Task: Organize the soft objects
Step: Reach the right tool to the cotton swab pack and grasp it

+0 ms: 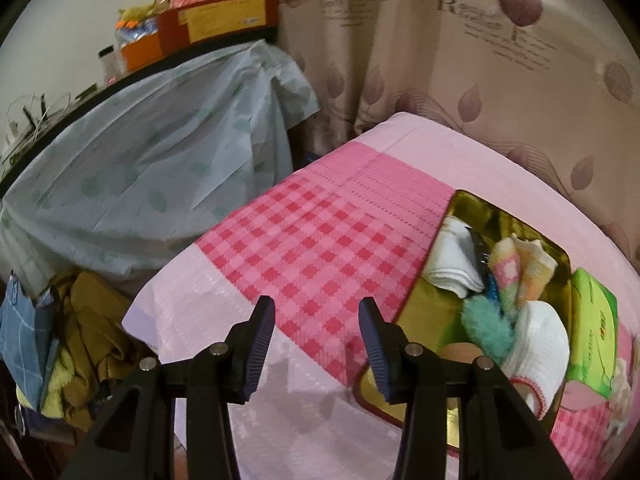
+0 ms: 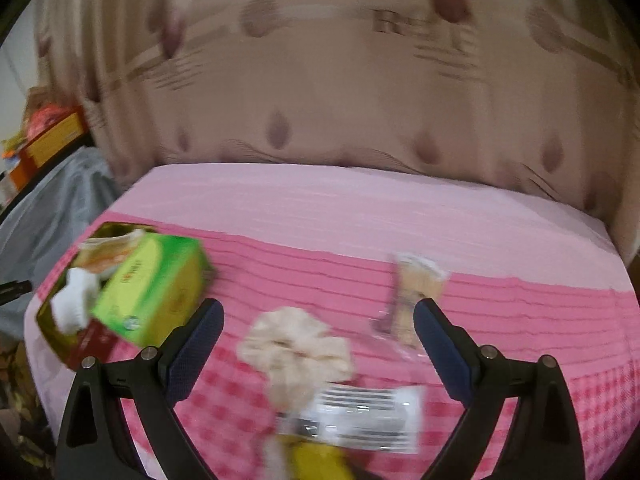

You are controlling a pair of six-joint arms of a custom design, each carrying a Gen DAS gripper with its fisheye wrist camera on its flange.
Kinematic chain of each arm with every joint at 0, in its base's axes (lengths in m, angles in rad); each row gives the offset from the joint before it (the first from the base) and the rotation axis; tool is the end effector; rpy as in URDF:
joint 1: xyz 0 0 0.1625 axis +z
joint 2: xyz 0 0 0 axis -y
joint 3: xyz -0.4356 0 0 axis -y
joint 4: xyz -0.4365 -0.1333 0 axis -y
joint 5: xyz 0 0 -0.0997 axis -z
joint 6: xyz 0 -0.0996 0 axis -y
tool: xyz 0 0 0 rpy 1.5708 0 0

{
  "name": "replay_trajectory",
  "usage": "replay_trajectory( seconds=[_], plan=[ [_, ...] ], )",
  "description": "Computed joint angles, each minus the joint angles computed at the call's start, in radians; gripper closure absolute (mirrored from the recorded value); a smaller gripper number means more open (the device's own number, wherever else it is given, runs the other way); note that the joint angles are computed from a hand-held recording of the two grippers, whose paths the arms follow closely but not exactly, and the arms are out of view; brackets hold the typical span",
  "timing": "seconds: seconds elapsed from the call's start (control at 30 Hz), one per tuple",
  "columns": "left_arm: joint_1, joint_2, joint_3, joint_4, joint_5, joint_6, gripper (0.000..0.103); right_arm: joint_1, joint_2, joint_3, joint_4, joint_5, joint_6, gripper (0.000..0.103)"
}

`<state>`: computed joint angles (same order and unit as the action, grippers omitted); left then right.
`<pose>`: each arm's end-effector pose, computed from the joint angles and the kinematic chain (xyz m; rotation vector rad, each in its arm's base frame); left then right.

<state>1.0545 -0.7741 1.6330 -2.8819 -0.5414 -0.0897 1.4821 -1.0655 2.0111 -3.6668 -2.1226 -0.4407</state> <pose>-0.1597 -0.7243 0.1339 0.1814 2.1568 -0.8334 0.0290 -0.5893 0.2461 -0.0117 -2.1185 1.1495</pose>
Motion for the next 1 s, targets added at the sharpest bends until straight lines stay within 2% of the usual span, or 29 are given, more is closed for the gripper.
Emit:
replay_trajectory(
  seconds=[0.2,0.4,0.8,0.87,0.93,1.0],
  plan=[
    [-0.021,0.016,0.014,-0.075,-0.050,0.134,0.059,-0.062,-0.018,-0.001,0.023,-0.028,0.001,0.008],
    [-0.037,0.023,0.032,-0.154,-0.119,0.260,0.059,-0.112,-0.009,-0.035,0.088,-0.011,0.031,0.008],
    [-0.078,0.047,0.068,-0.211,-0.145,0.390,0.058,-0.151,0.075,-0.211,0.263,-0.032,0.050,0.009],
    [-0.089,0.056,0.071,-0.209,-0.152,0.404,0.058,-0.154,0.084,-0.232,0.296,-0.033,0.046,0.012],
    [-0.096,0.066,0.071,-0.200,-0.161,0.408,0.058,-0.159,0.090,-0.250,0.350,-0.033,0.048,0.020],
    [-0.104,0.078,0.066,-0.178,-0.174,0.406,0.057,-0.157,0.103,-0.255,0.333,-0.041,0.018,0.021]
  ],
)
